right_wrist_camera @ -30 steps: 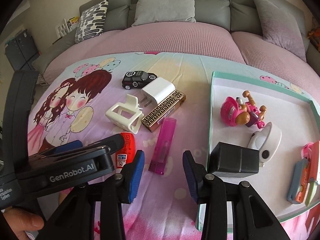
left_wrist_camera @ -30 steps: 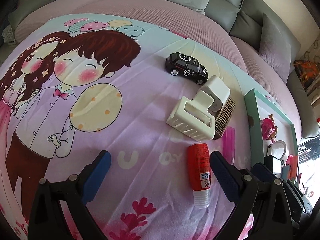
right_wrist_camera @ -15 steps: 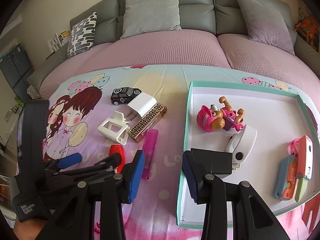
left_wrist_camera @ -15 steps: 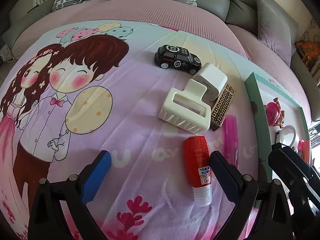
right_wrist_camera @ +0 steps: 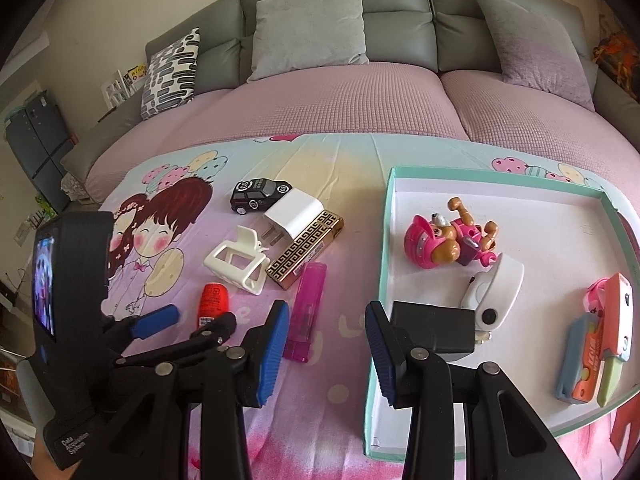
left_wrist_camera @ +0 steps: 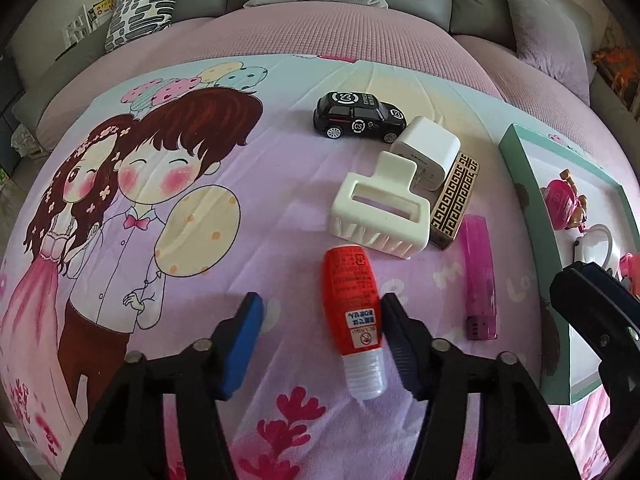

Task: Organize rigid objects
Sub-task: 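Grasp the red roll-on bottle with the left tool while the right tool grasps the pink stick, then carry the red bottle and pink stick into the tray with both tools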

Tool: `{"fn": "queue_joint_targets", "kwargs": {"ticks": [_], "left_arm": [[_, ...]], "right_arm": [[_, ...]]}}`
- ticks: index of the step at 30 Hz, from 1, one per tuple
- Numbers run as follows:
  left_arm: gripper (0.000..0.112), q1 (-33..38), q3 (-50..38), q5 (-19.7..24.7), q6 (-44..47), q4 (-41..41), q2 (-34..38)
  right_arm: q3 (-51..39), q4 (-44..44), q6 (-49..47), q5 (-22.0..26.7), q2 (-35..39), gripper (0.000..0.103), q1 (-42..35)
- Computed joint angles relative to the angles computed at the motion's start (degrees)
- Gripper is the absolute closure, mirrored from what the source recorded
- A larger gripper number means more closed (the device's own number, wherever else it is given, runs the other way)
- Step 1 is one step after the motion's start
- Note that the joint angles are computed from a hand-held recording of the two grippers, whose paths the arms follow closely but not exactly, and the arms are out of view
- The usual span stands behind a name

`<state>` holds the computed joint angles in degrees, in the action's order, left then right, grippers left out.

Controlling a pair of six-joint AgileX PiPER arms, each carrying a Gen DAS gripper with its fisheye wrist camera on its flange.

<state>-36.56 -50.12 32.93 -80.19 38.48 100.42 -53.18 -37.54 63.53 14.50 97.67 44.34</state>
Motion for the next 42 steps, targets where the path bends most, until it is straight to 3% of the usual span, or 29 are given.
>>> {"fn": "queue_joint_targets", "kwargs": {"ticks": [6,8,20,26,30,35,42], "left_arm": [[0.080,1.5,2.5,-2.5,-2.2,2.0,-1.5],[0.084,2.2,3.7,-3.2,-2.9,2.6,-2.1],[0.084,4.6,7.5,-4.8,-6.5,4.8,-4.2],[0.083,4.1,7.4,-4.3,-7.3,5.2,-4.2],[0.083,3.7,7.3,-3.8,-7.7,5.6,-4.0],[0.083,3.1,6.7,-2.7,-7.8,5.7,-3.4],[0.084,2.6,6.6,-2.1,-9.5,6.9,-3.3]], "right_arm": [[-1.4,1.6,-2.7,-1.9,2.2,0.061,1.0],[-2.4,1.1,-2.8,-1.1,3.3,0.061,1.8],[-8.9,7.2,-8.5,2.7,12.1,0.061,2.9],[-11.1,-0.6,-1.4,7.0,14.1,0.065,4.8],[-11.8,-3.2,1.7,9.3,14.6,0.073,5.4],[-12.7,-6.5,4.8,11.1,15.4,0.073,6.4],[-10.8,-7.2,6.9,8.0,14.2,0.080,5.3]]}}
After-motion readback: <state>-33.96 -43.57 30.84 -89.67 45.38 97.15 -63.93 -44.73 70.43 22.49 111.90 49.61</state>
